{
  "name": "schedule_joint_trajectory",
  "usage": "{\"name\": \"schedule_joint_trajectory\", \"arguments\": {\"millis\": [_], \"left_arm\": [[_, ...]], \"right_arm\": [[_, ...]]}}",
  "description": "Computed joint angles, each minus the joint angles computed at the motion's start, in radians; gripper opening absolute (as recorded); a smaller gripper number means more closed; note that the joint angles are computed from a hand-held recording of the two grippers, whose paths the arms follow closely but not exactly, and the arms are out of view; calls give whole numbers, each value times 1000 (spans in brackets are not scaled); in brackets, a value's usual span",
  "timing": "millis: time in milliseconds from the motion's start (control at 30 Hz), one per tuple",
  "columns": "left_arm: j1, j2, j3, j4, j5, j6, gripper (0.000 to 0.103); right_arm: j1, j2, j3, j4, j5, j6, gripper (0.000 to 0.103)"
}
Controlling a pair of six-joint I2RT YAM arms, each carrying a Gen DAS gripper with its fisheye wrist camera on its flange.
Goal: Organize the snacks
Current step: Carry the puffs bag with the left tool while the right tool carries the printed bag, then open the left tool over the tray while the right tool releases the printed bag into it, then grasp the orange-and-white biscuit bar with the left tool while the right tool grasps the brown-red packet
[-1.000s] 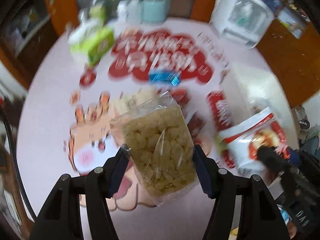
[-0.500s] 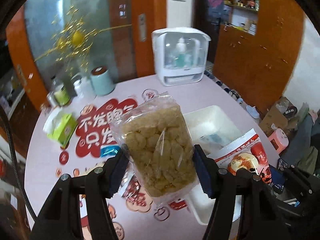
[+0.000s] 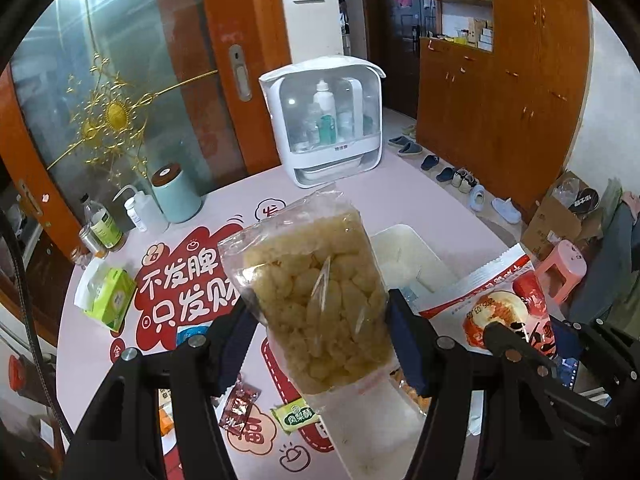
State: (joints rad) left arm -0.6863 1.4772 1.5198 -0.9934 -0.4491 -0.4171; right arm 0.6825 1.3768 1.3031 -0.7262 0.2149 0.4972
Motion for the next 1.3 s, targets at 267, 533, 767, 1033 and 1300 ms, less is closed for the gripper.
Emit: {"name": "schedule_joint_trajectory", "arguments": {"millis": [267,533,767,1033,1300], "left_arm": [[4,91,40,12,-12,7,63],[14,129,41,2,-14,20,69],[21,68,-25,5,-57,40,88],[75,-30,-112,-13,-42,45,88],[139,-136,-194,-26,-20,71,88]], "right_arm": [[-50,38,-1,7,-45,-53,30],[-60,103,21,-24,-67,-55,35],[-48,122,9,-32,-58,-17,56],[-3,140,27,-50,-46,31,56],[66,171,68,-80,-11,96,55]]}}
